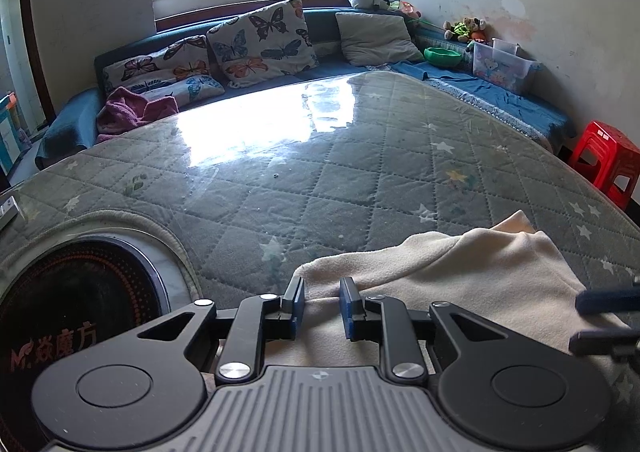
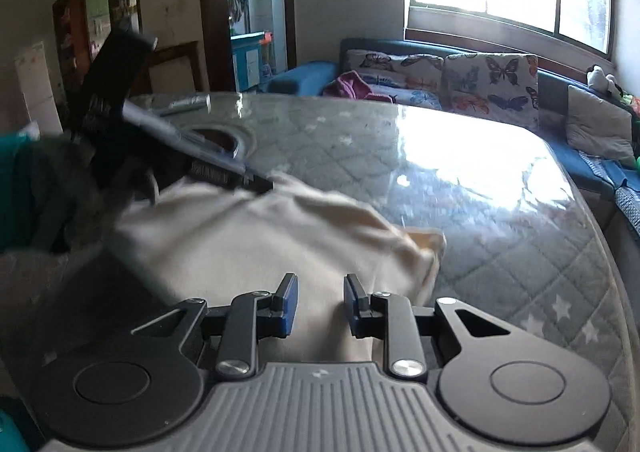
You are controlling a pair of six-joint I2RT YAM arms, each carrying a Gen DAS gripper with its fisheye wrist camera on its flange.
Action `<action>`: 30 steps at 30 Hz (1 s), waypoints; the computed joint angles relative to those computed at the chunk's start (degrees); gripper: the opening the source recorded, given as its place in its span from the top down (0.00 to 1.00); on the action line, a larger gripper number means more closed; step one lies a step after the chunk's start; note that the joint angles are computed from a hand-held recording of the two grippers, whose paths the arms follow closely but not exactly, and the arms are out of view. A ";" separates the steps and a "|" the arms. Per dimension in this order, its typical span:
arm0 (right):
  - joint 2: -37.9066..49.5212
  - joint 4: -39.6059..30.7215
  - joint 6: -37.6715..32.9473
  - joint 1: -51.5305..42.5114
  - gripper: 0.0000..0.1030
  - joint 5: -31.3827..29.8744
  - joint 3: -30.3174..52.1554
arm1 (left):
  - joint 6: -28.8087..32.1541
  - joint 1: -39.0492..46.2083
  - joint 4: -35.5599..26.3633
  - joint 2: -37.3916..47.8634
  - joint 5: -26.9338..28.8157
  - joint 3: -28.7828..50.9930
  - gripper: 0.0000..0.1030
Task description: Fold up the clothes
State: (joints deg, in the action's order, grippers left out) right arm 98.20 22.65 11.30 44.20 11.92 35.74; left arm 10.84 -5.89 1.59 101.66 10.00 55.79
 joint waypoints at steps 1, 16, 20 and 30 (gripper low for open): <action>0.40 0.65 -0.13 0.20 0.78 0.59 -0.68 | 0.01 -0.04 0.09 -0.02 -0.09 -0.06 0.79; 1.38 4.23 -0.20 0.80 0.75 2.44 -2.84 | -0.46 5.06 -0.07 -11.50 4.67 -7.82 0.73; 1.60 4.57 0.04 0.93 0.74 2.64 -2.81 | 1.83 7.30 -1.29 -19.28 8.54 -14.62 0.75; 1.73 3.79 0.34 0.88 0.73 2.58 -2.25 | 1.34 11.77 -2.44 -25.44 13.61 -24.19 0.74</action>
State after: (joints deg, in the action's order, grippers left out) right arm 99.93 26.44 11.64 45.09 14.50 33.49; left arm 12.19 5.89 -0.86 76.22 23.61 31.60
